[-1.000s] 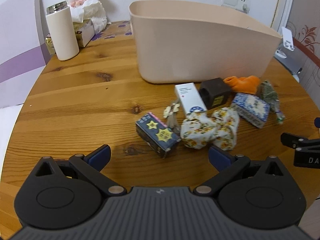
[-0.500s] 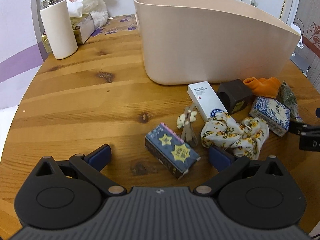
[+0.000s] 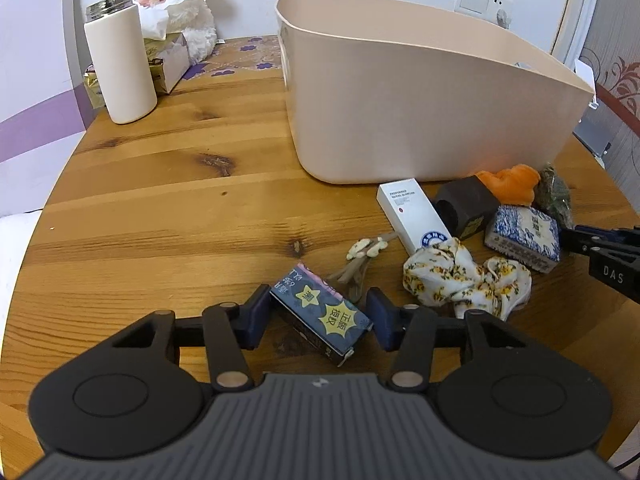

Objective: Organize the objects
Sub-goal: 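Grasp the star-printed box with left tool while right tool grasps green snack bag, then lift both held items over the basket and open both tools to drop them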

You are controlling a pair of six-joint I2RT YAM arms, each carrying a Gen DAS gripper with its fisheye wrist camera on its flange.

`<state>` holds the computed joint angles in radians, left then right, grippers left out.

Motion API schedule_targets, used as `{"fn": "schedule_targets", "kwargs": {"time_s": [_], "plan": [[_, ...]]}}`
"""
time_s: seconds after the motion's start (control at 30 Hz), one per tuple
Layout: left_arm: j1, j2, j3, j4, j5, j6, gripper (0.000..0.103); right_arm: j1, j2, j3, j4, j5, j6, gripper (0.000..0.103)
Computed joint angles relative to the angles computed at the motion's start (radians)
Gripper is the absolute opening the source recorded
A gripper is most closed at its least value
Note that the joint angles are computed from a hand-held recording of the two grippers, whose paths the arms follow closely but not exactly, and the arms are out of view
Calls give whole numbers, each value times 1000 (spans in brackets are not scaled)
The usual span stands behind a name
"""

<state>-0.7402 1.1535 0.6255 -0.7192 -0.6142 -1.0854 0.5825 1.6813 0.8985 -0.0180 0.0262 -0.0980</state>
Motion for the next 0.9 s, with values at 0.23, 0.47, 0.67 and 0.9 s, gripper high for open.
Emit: {"fn": "schedule_targets", "kwargs": {"time_s": [0.23, 0.47, 0.67, 0.9], "plan": [[-112, -29, 40, -122, -72, -108, 53, -22, -111, -77, -8, -15, 32, 11], [-209, -58, 136, -276, -184, -194, 53, -42, -291, -137, -22, -28, 45, 11], [-181, -74, 268, -278, -294, -38, 53, -50, -377, -97, -17, -43, 35, 11], [47, -24, 395, 2, -240, 374, 53, -16, -286, 75, 22, -9, 8, 11]]}}
